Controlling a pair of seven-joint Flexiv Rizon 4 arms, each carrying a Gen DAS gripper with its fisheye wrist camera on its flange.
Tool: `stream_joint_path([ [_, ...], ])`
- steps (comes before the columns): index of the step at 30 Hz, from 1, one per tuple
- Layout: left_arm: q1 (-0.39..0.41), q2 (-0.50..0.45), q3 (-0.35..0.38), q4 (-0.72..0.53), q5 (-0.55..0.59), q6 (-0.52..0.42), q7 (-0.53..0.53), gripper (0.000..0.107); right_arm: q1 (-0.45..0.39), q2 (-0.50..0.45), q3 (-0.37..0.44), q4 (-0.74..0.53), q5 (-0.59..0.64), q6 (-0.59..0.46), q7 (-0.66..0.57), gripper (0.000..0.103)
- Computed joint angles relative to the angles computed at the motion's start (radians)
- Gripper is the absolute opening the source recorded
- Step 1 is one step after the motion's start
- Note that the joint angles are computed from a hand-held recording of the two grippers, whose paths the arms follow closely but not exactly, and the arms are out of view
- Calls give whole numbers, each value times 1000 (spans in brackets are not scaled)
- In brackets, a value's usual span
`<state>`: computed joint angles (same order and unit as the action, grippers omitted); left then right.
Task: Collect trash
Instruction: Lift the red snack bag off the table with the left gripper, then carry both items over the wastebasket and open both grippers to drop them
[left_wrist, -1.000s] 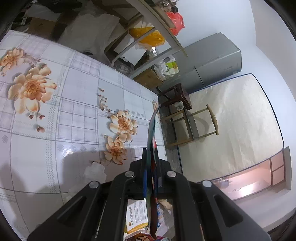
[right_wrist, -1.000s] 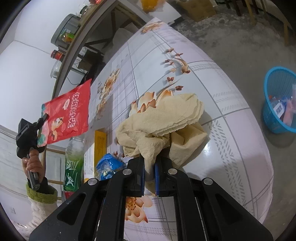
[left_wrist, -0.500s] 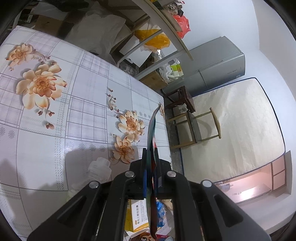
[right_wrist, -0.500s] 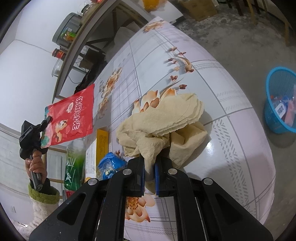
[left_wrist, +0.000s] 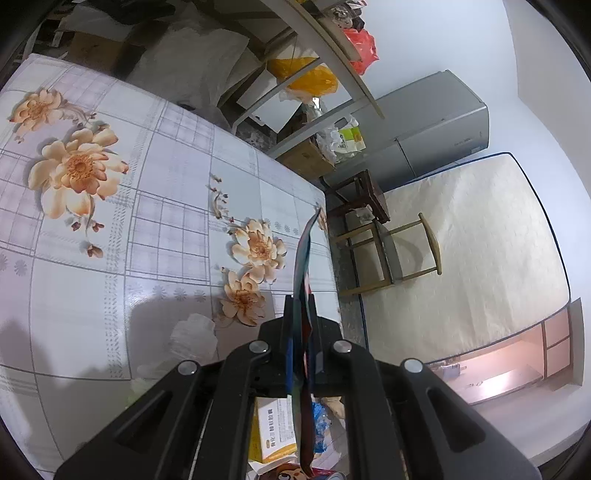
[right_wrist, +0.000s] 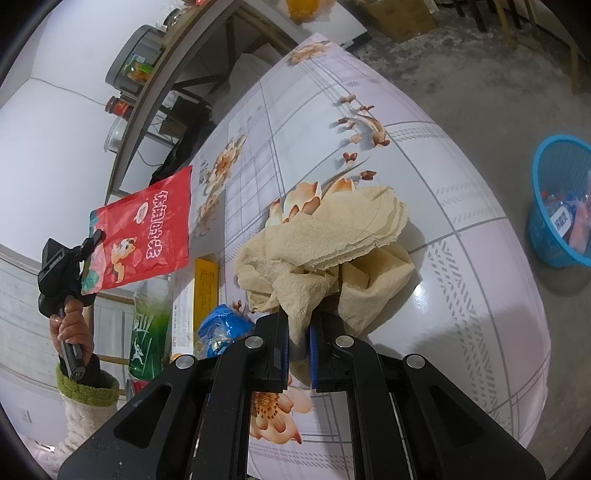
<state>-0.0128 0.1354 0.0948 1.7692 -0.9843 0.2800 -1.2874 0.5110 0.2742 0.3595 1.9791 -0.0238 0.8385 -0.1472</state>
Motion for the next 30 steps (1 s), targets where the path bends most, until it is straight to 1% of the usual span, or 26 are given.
stream_joint_path([
  [8,-41,-8,-35,-61,-39,19,18,4,-7,18,3,30,4,77,20,7],
  [9,-52,-13,-45,-77,-44,23,24,4,-9,23,5,37,4,96,26,7],
  [11,-72,-26,-63,-111,-44,20,33,4,-14,37,7,67,16,176,39,7],
  [12,-82,-35,-74,-130,-40,16,36,4,-22,51,13,91,20,237,58,7],
  [13,-96,-50,-91,-159,-29,13,39,4,-29,59,18,104,13,261,73,7],
  [15,-122,-78,-121,-206,-12,10,37,4,-58,104,32,141,-14,294,118,7],
  [17,-155,-121,-162,-271,22,12,24,4,-83,151,38,169,-41,295,157,7],
  [20,-213,-192,-228,-371,102,27,1,4,-144,276,52,218,-84,233,218,7],
  [22,-266,-261,-281,-464,198,35,-30,4,-181,384,58,246,-101,119,255,7],
  [23,-286,-285,-295,-494,231,36,-38,4,-193,431,59,259,-101,71,270,7],
  [24,-312,-319,-314,-538,277,33,-50,4,-207,491,58,282,-91,20,290,7],
  [25,-353,-371,-339,-604,355,27,-64,4,-217,541,58,300,-77,-23,309,7],
  [27,-426,-456,-364,-712,476,5,-77,4,-233,656,57,347,-35,-116,354,7],
  [29,-501,-542,-370,-818,580,-33,-84,5,-246,737,61,392,4,-144,392,7],
  [30,-544,-596,-371,-887,632,-64,-86,5,-251,787,66,414,30,-179,417,7],
])
